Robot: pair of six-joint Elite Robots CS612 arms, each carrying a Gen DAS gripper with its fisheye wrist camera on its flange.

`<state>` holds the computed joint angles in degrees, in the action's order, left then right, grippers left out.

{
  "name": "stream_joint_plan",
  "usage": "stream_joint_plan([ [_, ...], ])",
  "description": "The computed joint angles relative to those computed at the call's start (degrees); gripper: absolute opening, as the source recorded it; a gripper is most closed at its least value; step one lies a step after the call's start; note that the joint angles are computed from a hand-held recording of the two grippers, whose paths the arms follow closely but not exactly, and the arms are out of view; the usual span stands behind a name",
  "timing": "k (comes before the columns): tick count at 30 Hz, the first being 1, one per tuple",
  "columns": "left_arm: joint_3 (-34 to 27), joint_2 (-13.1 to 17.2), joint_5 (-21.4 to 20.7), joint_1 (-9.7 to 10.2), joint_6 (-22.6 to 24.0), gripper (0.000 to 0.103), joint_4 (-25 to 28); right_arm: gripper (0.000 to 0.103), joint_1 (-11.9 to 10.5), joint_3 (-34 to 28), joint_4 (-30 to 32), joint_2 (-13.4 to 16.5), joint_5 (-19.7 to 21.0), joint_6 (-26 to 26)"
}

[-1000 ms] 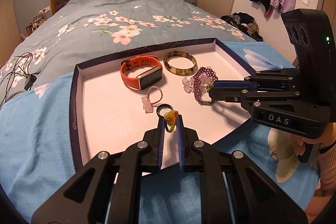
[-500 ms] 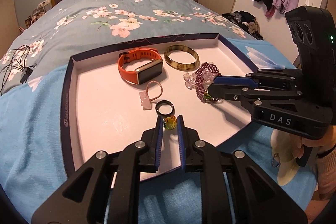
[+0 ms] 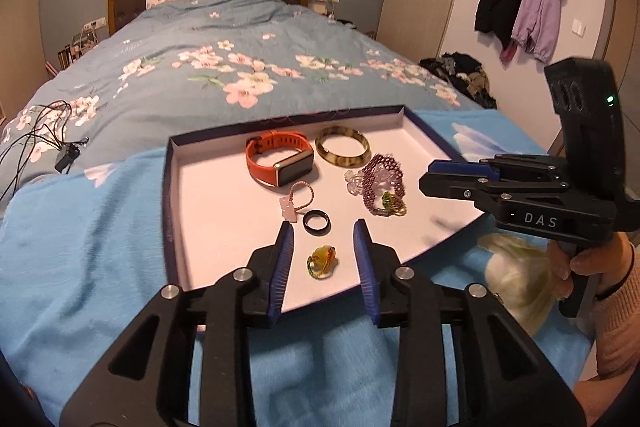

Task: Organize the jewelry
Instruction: 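Grasp the green stone ring with the left tool while the right tool grasps the silver ring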

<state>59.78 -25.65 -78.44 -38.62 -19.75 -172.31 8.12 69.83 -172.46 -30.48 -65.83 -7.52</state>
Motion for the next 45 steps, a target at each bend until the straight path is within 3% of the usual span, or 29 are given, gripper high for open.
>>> stream_joint_plan([
  [7, 10.04, -4.77, 1.09, -0.62, -0.85, 0.037, -8.16, 0.027, -0.51, 6.14, -4.39, -3.07, 1.02, -1.65],
  [10, 12.99, -5.98, 1.7, -0.99, -1.42, 0.04, -9.34, 0.034, -0.71, 8.37, -5.52, -3.99, 0.58, -1.89],
  [17, 18.72, -7.93, 0.27, -1.98, -1.19, 0.041, -9.17, 0.035, -1.17, 12.34, -5.05, -5.23, -0.33, -1.44],
  [32, 19.77, -8.19, -1.8, -2.98, -2.2, 0.042, -2.82, 0.036, -0.8, 15.79, -4.24, -6.0, -0.92, -1.54],
  [39, 19.63, -8.18, -1.76, -2.99, -2.57, 0.039, -1.67, 0.036, 0.37, 15.73, -4.25, -5.85, -4.76, -3.29],
  [45, 19.47, -8.12, -0.5, -3.17, -2.99, 0.03, -1.27, 0.035, 0.8, 15.69, -4.84, -5.77, -6.62, -3.35],
])
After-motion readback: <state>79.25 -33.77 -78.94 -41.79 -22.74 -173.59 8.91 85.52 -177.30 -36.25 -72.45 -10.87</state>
